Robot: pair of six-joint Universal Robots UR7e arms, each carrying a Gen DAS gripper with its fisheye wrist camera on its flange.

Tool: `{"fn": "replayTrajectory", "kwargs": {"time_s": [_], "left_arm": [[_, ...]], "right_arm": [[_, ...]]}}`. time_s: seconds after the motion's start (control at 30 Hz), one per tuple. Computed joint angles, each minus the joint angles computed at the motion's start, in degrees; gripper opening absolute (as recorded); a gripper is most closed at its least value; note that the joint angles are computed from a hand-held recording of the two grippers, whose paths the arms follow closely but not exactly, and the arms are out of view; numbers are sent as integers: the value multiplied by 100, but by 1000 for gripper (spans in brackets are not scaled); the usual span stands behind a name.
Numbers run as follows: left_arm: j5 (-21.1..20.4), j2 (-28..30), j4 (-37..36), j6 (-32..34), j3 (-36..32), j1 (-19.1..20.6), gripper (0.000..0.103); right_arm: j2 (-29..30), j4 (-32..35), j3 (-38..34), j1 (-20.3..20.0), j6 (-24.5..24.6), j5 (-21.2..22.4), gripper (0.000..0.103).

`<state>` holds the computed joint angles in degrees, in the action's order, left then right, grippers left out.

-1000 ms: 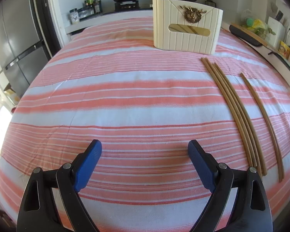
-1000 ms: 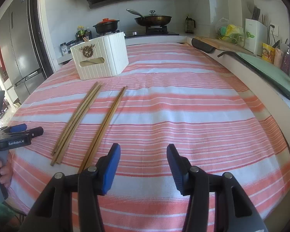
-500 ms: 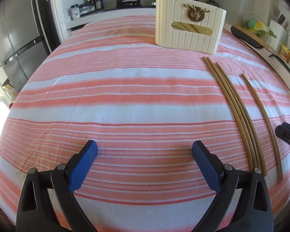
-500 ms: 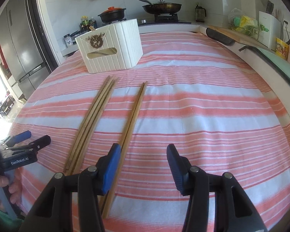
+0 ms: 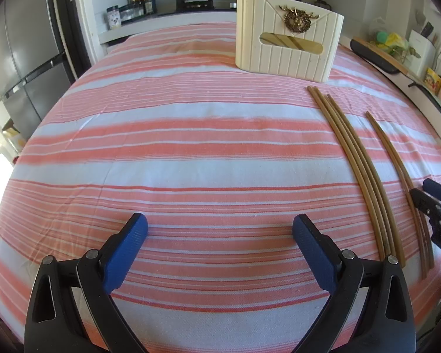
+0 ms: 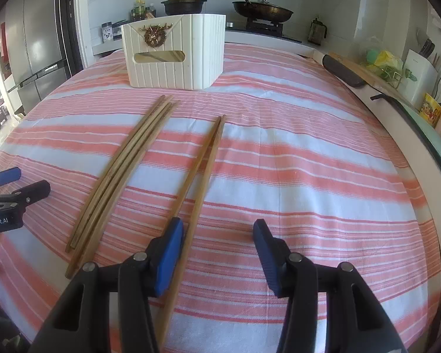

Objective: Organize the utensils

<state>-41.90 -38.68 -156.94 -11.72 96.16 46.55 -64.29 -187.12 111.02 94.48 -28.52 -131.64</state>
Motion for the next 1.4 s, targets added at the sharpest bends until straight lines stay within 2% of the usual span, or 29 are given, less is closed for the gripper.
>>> {"fn": "replayTrajectory", "kwargs": {"time_s": [0.13,0.23,0.33,0.5,0.73,1.0,1.13,1.27,1.37,1.4], "left_arm": [[-228,-72,126,-85,-48,40,100],[-807,-160,124,-319,-133,73,100],[-1025,-8,203,-260,-413,-16,100],[-707,573,373,167,-1079,-159,100],[-245,1125,985,-51,-1830,-66,100],[-366,1205,972,-132,-1973,18,100],[-190,1352,1139,28,-2147,-5,101],[-187,1369,1151,-8,-2187,5,101],[-235,1247,1049,16,-1990,-16,92],[-254,1203,984,60,-1913,-33,83]], "right_arm": [[-53,-10,-22,-109,107,192,50],[-79,5,-11,-142,134,289,51],[-85,-10,-2,-156,140,330,51],[-76,-46,3,-153,131,325,51],[-68,-104,15,-147,110,314,51],[-62,-144,22,-154,89,319,51],[-65,-141,24,-157,94,329,51],[-64,-147,25,-159,88,329,51],[-69,-147,30,-162,93,344,51],[-68,-159,33,-164,89,348,51]]}}
